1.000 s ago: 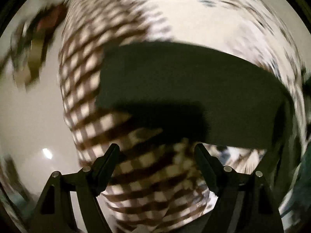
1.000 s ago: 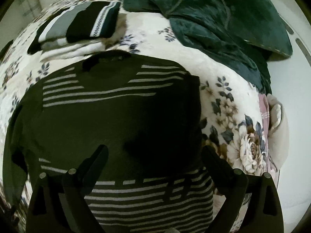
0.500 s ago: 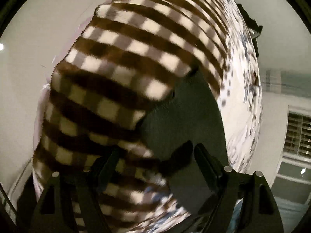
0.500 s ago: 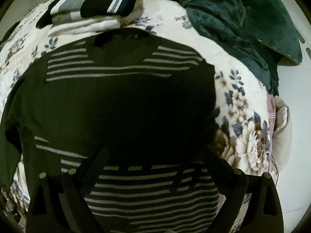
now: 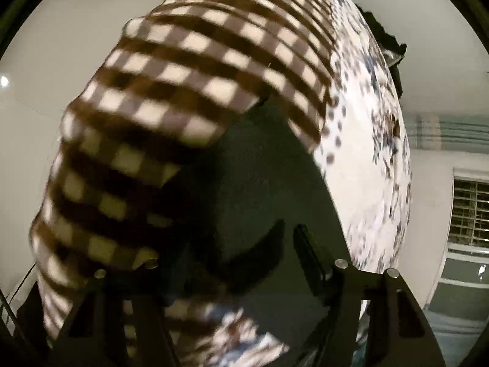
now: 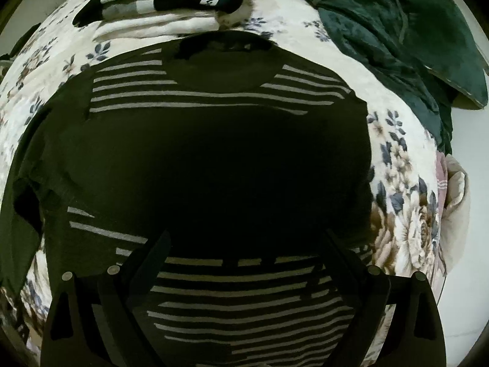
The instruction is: Fold small clothes
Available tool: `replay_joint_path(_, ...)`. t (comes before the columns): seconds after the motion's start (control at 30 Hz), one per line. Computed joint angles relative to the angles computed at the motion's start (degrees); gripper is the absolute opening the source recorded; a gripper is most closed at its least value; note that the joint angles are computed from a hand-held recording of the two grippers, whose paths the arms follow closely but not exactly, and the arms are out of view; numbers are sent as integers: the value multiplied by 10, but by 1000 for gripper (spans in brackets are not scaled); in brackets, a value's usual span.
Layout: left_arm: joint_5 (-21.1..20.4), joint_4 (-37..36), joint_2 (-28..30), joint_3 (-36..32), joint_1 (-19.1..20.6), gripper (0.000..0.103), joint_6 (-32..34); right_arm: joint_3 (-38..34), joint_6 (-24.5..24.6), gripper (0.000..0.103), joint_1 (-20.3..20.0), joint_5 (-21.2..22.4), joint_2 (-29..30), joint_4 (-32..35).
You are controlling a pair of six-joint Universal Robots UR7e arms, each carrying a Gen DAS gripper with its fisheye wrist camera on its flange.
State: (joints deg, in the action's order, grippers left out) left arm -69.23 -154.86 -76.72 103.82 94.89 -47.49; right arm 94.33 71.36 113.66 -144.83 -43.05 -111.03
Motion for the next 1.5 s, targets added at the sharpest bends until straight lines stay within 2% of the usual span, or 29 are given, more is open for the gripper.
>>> replay_joint_path(0.03, 24, 4, 2, -5, -8, 26, 7, -1, 0, 98, 0, -3, 1, 3)
replay_joint_path(0.07, 39, 3, 5, -9, -14, 7, 23, -1, 1, 98, 1, -6, 2, 8)
replay_joint_path(0.27, 166, 9, 13, -30, -89, 7, 149, 6, 18, 98, -9, -11, -2, 28)
replay_joint_path(0.37, 205, 6, 22, -43, -139, 7, 243, 19, 25, 98, -14, -10, -12, 16)
replay_joint_path(0.47, 210, 18, 36, -57, -192, 7, 333, 41, 28, 98, -19, -8, -25, -9)
replay_joint_path(0.6, 167, 45, 76, -68, -263, 7, 422, 91, 45, 98, -30, -1, -62, -49)
replay_joint_path(0.7, 121, 67, 122, -70, -311, 7, 454, 141, 76, 98, -40, 4, -104, -64)
replay_joint_path(0.97, -28, 106, 250, -43, -426, 7, 469, 281, 188, 98, -70, 21, -243, -42)
replay_joint_path(1.03, -56, 148, 277, -52, -445, 7, 467, 314, 191, 98, -78, 28, -275, -57)
replay_joint_path(1.1, -70, 185, 295, -58, -457, 11, 467, 348, 168, 98, -86, 38, -304, -105)
replay_joint_path(1.13, -69, 197, 295, -59, -460, 12, 469, 364, 152, 98, -90, 42, -318, -133)
replay_joint_path(1.17, -60, 201, 293, -58, -463, 16, 472, 384, 132, 98, -93, 45, -335, -169)
replay_joint_path(1.23, -33, 196, 278, -49, -462, 47, 488, 417, 96, 98, -94, 49, -367, -237)
replay_joint_path(1.27, 0, 196, 270, -52, -458, 81, 498, 427, 86, 98, -92, 48, -378, -258)
replay_joint_path(1.3, 30, 191, 270, -56, -456, 98, 507, 435, 74, 98, -90, 47, -388, -278)
replay_joint_path(1.33, 69, 183, 265, -57, -450, 98, 523, 438, 63, 98, -89, 47, -395, -292)
replay_joint_path(1.43, 147, 184, 262, -70, -425, 98, 546, 436, 20, 98, -88, 43, -396, -343)
replay_joint_path(1.5, 172, 191, 261, -74, -414, 98, 544, 424, -42, 98, -101, 51, -374, -413)
